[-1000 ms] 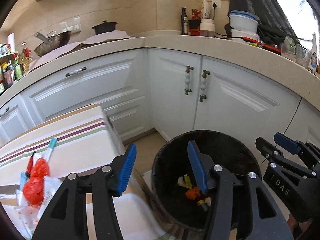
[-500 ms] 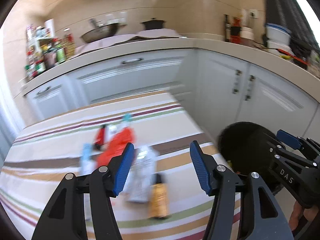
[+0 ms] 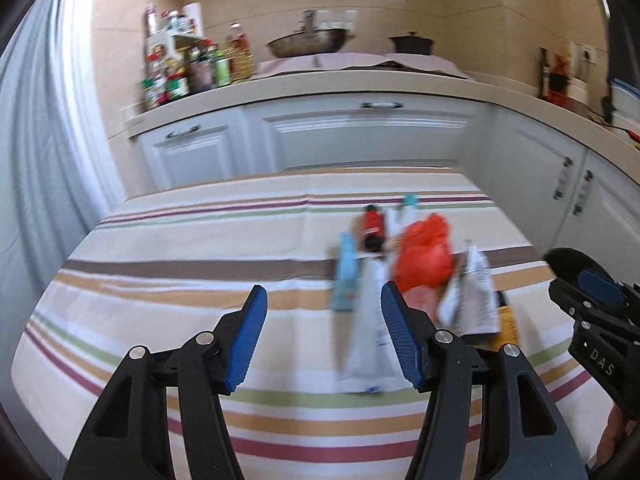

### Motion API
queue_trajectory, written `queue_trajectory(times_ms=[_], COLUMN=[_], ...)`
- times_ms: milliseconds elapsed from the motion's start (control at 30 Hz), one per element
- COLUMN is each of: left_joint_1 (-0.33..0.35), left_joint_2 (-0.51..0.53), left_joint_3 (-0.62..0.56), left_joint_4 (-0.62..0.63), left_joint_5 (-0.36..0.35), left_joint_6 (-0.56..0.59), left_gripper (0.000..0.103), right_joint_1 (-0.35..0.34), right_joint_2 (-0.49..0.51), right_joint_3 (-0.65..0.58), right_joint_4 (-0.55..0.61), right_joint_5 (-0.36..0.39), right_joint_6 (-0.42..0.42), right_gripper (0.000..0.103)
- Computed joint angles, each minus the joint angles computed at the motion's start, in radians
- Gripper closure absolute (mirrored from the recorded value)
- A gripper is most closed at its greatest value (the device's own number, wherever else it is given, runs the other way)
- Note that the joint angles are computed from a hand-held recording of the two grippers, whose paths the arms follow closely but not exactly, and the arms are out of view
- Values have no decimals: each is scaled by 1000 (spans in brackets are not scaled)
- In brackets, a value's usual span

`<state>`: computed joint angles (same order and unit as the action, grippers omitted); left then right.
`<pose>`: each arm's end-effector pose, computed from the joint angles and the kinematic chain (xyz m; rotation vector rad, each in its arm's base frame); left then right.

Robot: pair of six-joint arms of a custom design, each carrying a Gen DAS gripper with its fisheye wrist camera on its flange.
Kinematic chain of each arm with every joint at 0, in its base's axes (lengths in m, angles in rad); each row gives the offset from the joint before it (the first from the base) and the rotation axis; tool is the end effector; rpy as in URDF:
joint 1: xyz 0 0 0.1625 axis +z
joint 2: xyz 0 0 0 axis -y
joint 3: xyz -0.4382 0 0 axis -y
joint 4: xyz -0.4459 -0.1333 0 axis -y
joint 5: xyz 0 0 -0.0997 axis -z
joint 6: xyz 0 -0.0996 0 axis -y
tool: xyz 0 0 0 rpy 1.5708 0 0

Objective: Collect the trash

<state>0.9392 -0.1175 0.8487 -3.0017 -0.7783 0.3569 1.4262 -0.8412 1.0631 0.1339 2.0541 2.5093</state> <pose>-0.3597 -0.8376 -0.0732 0.7760 2.1746 -0.9557 -0.0256 -0.7794 0.2668 0.1522 -2.0484 1.1136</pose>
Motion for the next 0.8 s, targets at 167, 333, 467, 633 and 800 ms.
queue_trajectory(times_ms=[167, 333, 467, 633, 800], left_joint_1=[21, 39, 46, 48, 48], left_joint_2=[-28, -41, -50, -57, -60], left_joint_3=[31, 41, 51, 61, 68], left_joint_4=[-21, -16, -13, -8, 1], left_joint_5=[27, 47, 54, 50, 40], left_joint_6=[-16, -40, -58, -70, -76], left_gripper=[44, 44, 44, 43, 42], right_joint_1=[15, 25, 30, 30, 23], right_joint_2=[41, 66, 93, 120, 130], right_joint_3=[-36, -56, -87, -125, -149], right_joint_4=[45, 69, 101, 140, 171], right_joint_5=[15, 32, 59, 97, 110], right_joint_6=[-11, -21, -26, -15, 14], right_gripper=[58, 58, 58, 64, 65])
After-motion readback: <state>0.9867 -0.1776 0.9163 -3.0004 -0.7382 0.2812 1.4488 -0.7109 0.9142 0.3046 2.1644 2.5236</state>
